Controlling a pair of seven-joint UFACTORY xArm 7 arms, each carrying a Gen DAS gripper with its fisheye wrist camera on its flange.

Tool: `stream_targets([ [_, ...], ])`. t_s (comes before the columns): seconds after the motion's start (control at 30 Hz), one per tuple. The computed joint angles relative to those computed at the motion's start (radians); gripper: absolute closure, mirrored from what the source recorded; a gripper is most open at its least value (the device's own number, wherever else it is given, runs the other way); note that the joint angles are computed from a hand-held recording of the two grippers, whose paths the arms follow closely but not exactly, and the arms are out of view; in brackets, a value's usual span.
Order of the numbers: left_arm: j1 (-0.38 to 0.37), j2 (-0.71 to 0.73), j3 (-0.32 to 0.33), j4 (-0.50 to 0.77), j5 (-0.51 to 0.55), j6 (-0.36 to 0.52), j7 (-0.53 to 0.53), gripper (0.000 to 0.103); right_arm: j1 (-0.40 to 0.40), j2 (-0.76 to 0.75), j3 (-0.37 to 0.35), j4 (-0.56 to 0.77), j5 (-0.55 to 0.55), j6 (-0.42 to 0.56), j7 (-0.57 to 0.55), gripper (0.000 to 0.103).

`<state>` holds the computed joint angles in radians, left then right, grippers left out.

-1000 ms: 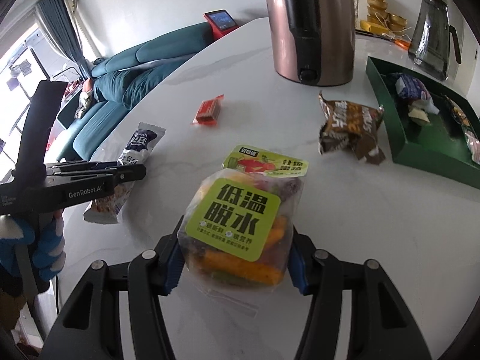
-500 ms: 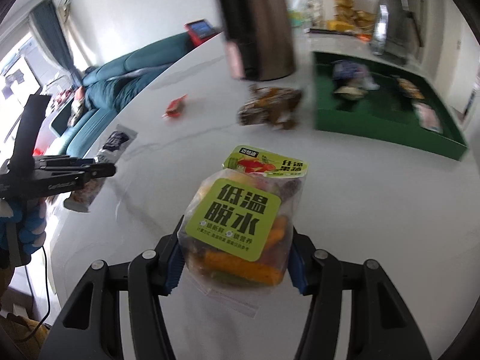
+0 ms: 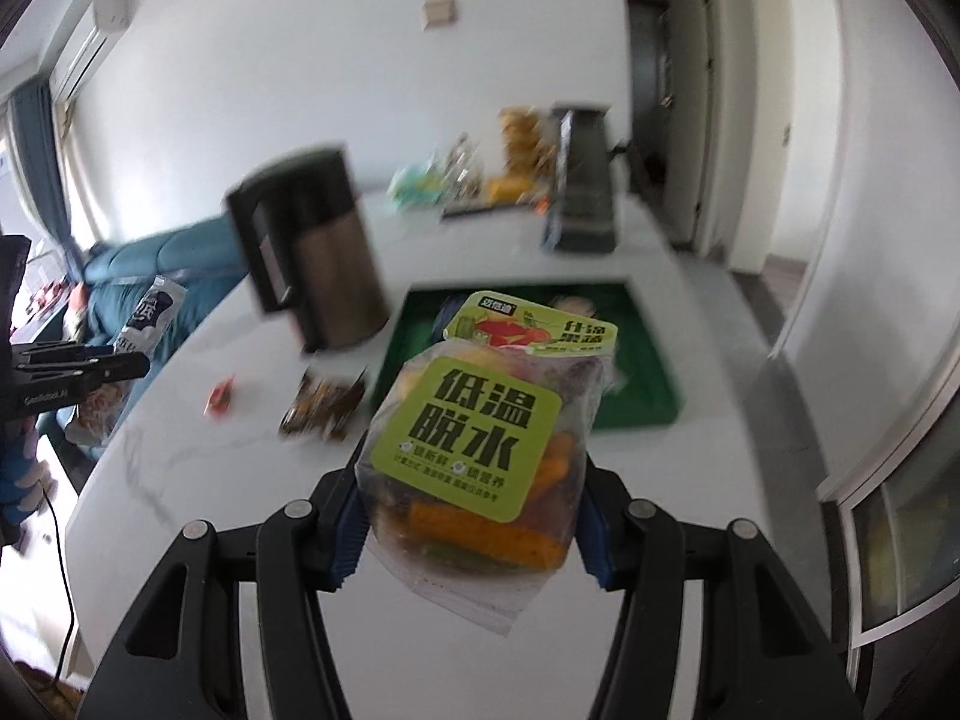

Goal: Organize snacks
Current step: 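Carry the white bar pack and fruit bag over the green tray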

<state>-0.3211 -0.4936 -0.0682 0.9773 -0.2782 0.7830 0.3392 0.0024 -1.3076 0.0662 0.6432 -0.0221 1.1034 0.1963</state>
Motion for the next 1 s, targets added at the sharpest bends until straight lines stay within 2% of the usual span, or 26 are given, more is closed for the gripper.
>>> stream_targets([
  [0.17,-0.035,0.119,-0.041,0.163,-0.024,-0.026,-0.032,0.081,-0.046,0.101,-0.057,0.088,-0.058,-0.111,-0.053,0.030],
  [0.33,-0.048,0.265,-0.106,0.310,0.026,-0.054,-0.116,0.081,-0.078,0.232,-0.097,0.158,-0.077,-0.231,-0.104,0.030],
  [0.47,-0.066,0.348,-0.137,0.369,0.067,-0.076,-0.185,0.081,-0.091,0.341,-0.129,0.185,-0.072,-0.325,-0.150,0.030],
  [0.67,-0.104,0.492,-0.167,0.448,0.194,-0.123,-0.341,0.081,-0.091,0.466,-0.172,0.168,-0.031,-0.439,-0.219,0.030],
  [0.83,-0.143,0.596,-0.161,0.500,0.289,-0.129,-0.463,0.081,-0.091,0.543,-0.192,0.114,0.012,-0.500,-0.261,0.029],
  [1.0,-0.179,0.679,-0.155,0.526,0.329,-0.127,-0.514,0.081,-0.101,0.604,-0.194,0.068,0.042,-0.542,-0.290,0.030],
])
